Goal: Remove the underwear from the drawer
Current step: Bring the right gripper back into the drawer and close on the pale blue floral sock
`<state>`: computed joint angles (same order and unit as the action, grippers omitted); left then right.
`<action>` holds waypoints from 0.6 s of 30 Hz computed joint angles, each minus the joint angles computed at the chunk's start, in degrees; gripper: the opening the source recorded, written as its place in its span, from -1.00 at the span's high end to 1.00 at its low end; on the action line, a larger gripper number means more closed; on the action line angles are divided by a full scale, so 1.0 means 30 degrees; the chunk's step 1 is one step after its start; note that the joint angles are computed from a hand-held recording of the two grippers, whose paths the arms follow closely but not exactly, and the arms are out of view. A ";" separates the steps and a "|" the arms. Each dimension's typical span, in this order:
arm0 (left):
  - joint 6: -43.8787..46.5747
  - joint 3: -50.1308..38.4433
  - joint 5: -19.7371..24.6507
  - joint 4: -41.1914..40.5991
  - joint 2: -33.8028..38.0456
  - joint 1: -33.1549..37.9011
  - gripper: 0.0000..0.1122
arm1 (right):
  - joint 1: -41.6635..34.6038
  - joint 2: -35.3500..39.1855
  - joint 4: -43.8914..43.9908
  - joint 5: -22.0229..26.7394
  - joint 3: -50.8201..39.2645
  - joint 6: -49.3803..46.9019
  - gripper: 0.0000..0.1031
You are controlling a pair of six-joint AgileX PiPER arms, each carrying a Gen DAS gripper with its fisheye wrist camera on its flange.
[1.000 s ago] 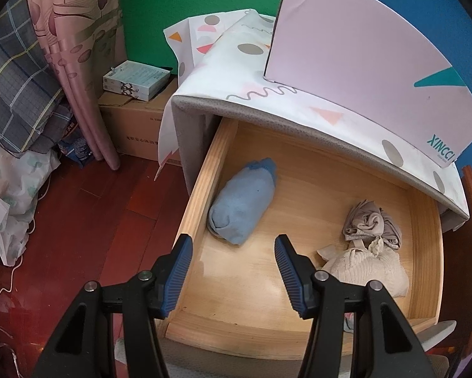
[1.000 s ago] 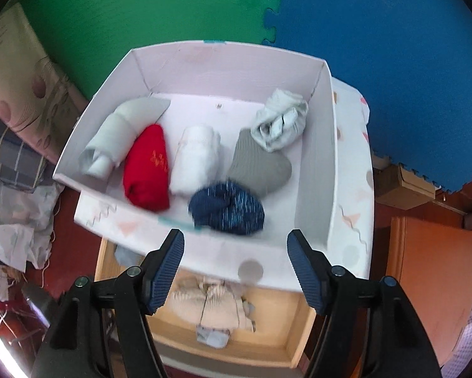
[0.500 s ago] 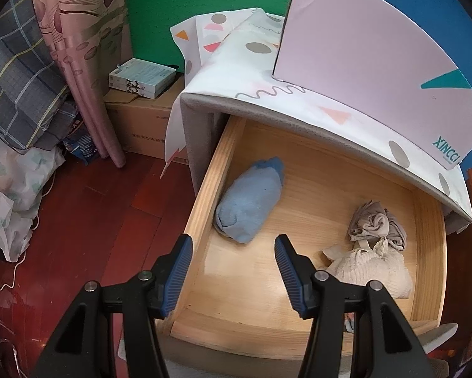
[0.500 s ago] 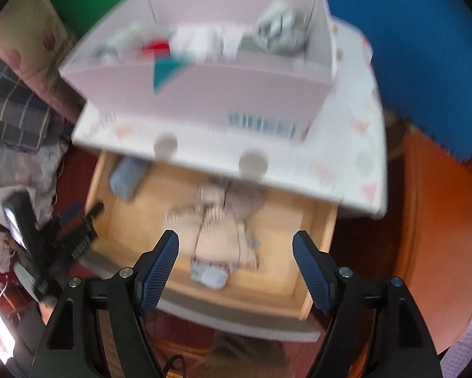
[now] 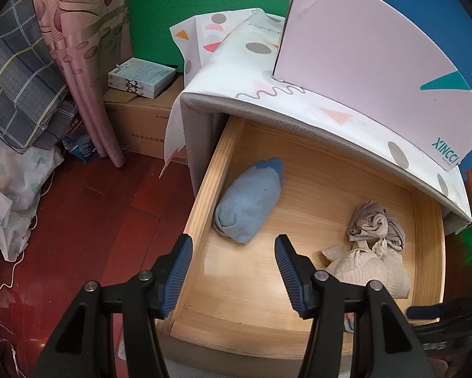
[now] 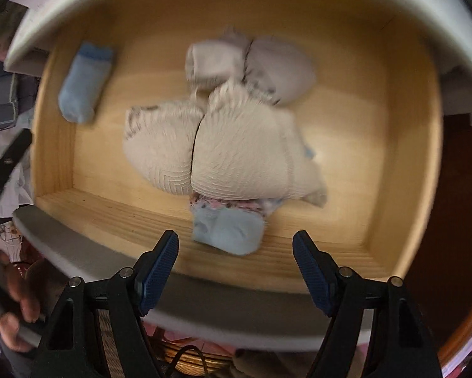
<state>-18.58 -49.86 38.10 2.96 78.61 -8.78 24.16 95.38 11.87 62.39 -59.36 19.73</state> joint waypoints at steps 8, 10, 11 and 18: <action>0.0309 -0.0032 -0.0065 -0.0341 0.0108 0.0077 0.01 | 0.0734 0.1906 0.0087 -0.1347 0.0207 0.0895 -0.41; 0.0237 -0.0033 -0.0056 -0.0267 0.0103 0.0003 0.01 | 0.0725 0.2066 0.0086 -0.1643 0.0304 0.0858 -0.37; 0.0207 -0.0026 -0.0061 -0.0247 0.0103 -0.0024 0.01 | 0.0742 0.2155 -0.0155 -0.1606 0.0284 0.0986 -0.29; 0.0259 -0.0022 -0.0035 -0.0335 0.0111 0.0037 0.01 | 0.0059 0.1758 -0.0223 -0.1927 0.1239 0.0433 0.20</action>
<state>-17.80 -49.92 37.99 1.95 78.94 -8.67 24.34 100.66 11.20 56.60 -55.64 21.03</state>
